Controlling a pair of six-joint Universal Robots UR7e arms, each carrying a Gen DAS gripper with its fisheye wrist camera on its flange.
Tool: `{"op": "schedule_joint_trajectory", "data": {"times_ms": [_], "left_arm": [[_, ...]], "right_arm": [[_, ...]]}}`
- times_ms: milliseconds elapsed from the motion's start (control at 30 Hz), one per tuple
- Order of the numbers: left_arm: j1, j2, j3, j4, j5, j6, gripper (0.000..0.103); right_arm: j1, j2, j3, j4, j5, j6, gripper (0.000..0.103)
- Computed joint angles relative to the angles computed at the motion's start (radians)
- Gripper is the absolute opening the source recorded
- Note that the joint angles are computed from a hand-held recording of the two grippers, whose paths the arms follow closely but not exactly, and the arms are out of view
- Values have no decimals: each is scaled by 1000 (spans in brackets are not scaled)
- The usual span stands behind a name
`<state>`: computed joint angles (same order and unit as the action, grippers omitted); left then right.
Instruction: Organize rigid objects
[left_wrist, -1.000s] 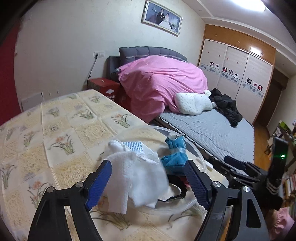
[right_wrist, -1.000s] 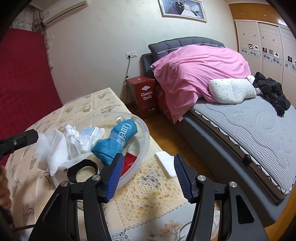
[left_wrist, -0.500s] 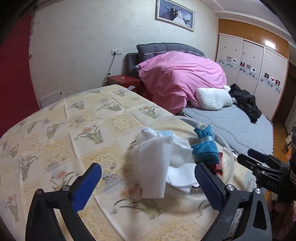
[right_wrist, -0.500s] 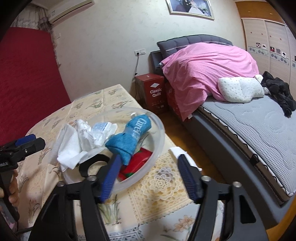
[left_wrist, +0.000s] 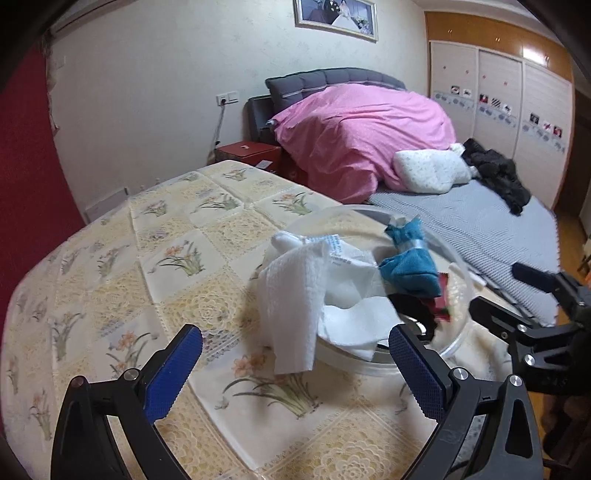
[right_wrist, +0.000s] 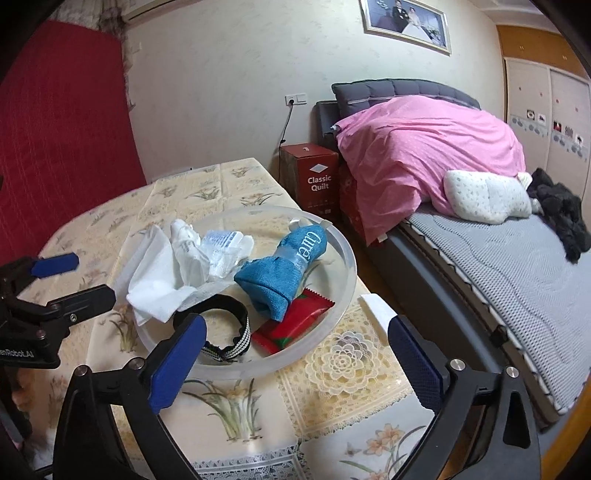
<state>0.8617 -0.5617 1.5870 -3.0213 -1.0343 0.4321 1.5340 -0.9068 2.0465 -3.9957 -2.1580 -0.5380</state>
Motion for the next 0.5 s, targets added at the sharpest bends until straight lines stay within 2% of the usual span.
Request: {"op": "schedule_joint_trajectory", "data": {"times_ms": [133, 500], "left_arm": [[-14, 17, 3, -37, 57, 38, 103], [-25, 29, -1, -63, 87, 52, 103]], "right_arm": [[6, 6, -8, 5, -11, -12, 100], [5, 5, -12, 13, -23, -8, 100]]}}
